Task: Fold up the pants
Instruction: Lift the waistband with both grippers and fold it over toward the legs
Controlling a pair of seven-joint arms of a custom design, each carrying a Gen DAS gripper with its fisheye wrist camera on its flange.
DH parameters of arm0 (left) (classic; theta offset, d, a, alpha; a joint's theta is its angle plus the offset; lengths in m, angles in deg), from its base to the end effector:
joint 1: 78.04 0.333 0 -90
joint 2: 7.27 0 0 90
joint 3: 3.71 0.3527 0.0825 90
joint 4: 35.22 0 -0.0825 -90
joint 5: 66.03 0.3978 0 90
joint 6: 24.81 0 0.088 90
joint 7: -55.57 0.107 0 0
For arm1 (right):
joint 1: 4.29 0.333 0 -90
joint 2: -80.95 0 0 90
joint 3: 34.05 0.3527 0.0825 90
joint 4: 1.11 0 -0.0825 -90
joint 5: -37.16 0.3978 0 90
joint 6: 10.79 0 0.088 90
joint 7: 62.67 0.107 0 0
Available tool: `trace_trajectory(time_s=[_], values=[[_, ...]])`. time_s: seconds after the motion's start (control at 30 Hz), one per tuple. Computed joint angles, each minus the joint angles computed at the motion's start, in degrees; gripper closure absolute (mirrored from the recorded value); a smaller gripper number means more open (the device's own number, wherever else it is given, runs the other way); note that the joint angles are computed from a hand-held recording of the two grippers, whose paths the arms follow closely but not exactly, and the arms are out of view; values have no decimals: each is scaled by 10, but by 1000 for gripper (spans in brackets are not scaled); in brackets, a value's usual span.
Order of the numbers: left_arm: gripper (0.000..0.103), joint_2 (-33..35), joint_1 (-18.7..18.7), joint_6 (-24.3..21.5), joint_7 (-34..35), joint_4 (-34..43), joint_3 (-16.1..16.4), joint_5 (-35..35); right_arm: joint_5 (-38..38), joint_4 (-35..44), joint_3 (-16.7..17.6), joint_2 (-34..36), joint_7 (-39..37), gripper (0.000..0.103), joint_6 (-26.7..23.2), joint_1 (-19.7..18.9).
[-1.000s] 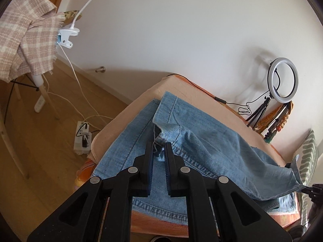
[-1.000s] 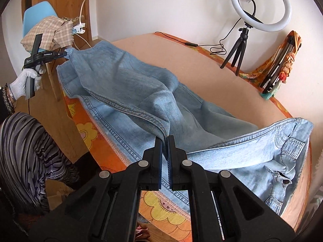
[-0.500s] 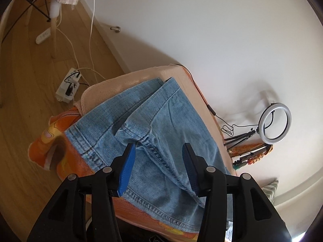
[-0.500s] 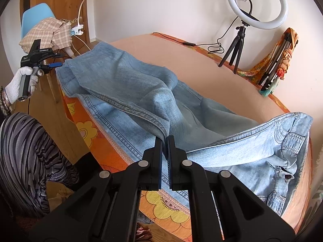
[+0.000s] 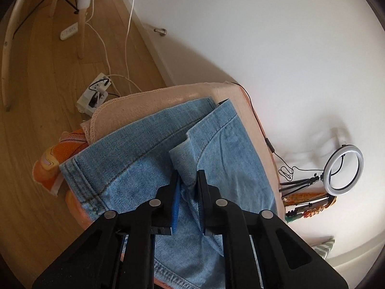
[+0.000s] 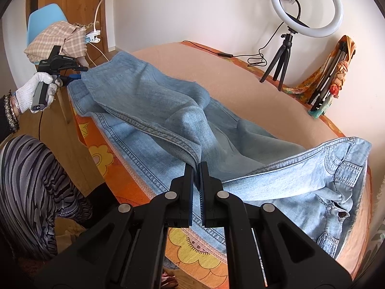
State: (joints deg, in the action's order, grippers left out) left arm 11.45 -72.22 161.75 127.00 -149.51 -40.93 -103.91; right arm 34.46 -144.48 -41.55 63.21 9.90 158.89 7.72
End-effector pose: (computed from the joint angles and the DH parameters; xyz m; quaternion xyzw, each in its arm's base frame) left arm 0.6108 -0.2530 0.4487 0.7821 -0.4125 0.4654 0.0398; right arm 0.4792 0.0368 0.5124 -0.7770 0.5062 -0.2882 0.2385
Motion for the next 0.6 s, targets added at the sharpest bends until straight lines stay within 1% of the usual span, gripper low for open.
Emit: trace_trajectory(time_s=[0.03,0.07,0.1,0.2,0.27,0.3,0.33,0.4,0.43,0.47,0.5,0.53,0.57,0.6], values=[[94,0,-10,5,0,0,11,5,-1,0,0,0,-1,98,1,-1],[94,2,-13,11,3,1,13,12,1,0,-2,0,-3,98,0,1],[95,5,-7,19,6,3,5,19,1,0,-1,0,-2,98,0,0],[95,3,-23,28,-8,13,23,46,-13,4,10,2,7,98,-5,-13],[95,-4,-50,30,-15,22,56,67,-27,11,20,4,20,98,-8,-25],[96,-8,-53,34,-16,24,61,77,-31,15,23,4,26,98,-8,-28],[96,-10,-41,40,-18,23,51,89,-35,19,25,4,31,98,-6,-30],[96,-22,-37,47,-26,16,53,106,-48,26,34,4,49,98,-1,-38],[96,-28,-23,53,-31,8,42,117,-49,29,34,2,53,98,0,-36],[96,-35,-14,55,-36,-2,37,126,-47,29,31,0,54,98,0,-31],[96,-42,8,58,-43,-16,20,139,-44,28,27,-3,52,98,-1,-24],[96,-49,23,59,-49,-30,10,150,-35,27,19,-6,44,98,-5,-13],[96,-56,28,58,-57,-43,8,157,-27,24,12,-9,36,98,-11,-2],[96,-60,46,62,-67,-59,-6,167,-23,21,10,-11,30,98,-17,3]])
